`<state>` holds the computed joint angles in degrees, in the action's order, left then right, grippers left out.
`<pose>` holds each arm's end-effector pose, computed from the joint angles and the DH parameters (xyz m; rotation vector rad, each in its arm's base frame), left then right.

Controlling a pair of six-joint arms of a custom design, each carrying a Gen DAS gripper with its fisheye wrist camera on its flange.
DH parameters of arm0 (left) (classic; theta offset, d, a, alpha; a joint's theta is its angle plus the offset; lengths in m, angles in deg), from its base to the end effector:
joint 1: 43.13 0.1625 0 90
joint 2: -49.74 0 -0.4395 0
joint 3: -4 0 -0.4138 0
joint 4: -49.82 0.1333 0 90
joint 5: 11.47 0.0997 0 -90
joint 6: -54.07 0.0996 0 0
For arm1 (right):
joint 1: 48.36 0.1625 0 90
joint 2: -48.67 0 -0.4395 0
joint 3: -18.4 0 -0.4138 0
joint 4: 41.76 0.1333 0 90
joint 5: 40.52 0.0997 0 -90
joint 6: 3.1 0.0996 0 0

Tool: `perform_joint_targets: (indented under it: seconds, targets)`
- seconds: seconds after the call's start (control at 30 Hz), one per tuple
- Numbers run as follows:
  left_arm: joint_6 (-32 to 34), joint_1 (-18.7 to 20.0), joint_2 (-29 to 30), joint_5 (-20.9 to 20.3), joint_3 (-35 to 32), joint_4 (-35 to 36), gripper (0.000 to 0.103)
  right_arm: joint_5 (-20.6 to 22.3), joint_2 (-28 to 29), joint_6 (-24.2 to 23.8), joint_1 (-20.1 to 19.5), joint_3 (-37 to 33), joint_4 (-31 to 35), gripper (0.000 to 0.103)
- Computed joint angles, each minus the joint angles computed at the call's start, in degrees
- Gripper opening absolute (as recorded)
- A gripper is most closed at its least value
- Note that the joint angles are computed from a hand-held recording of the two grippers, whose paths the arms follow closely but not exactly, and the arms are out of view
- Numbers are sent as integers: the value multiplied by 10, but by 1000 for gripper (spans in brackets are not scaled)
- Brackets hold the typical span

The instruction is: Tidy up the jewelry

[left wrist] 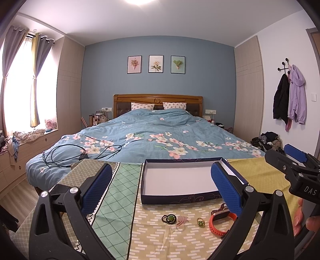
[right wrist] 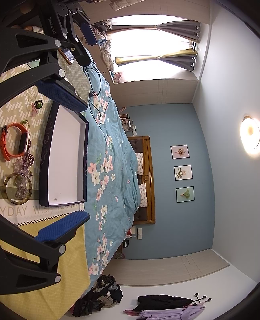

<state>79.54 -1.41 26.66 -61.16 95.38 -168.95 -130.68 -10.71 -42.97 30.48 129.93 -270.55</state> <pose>-0.3704 -0.5952 -0.0004 0.9734 2.1066 -1.4612 0.0177 -0.5978 0.3077 0.4772 -1.8749 1.6453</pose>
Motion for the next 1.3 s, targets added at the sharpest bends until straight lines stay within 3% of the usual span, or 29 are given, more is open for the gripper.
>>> perform_joint_targets:
  seconds: [1.3]
  targets:
    - [0, 2, 4, -4, -3, 1, 97, -3, 3, 0, 1, -1, 3, 96]
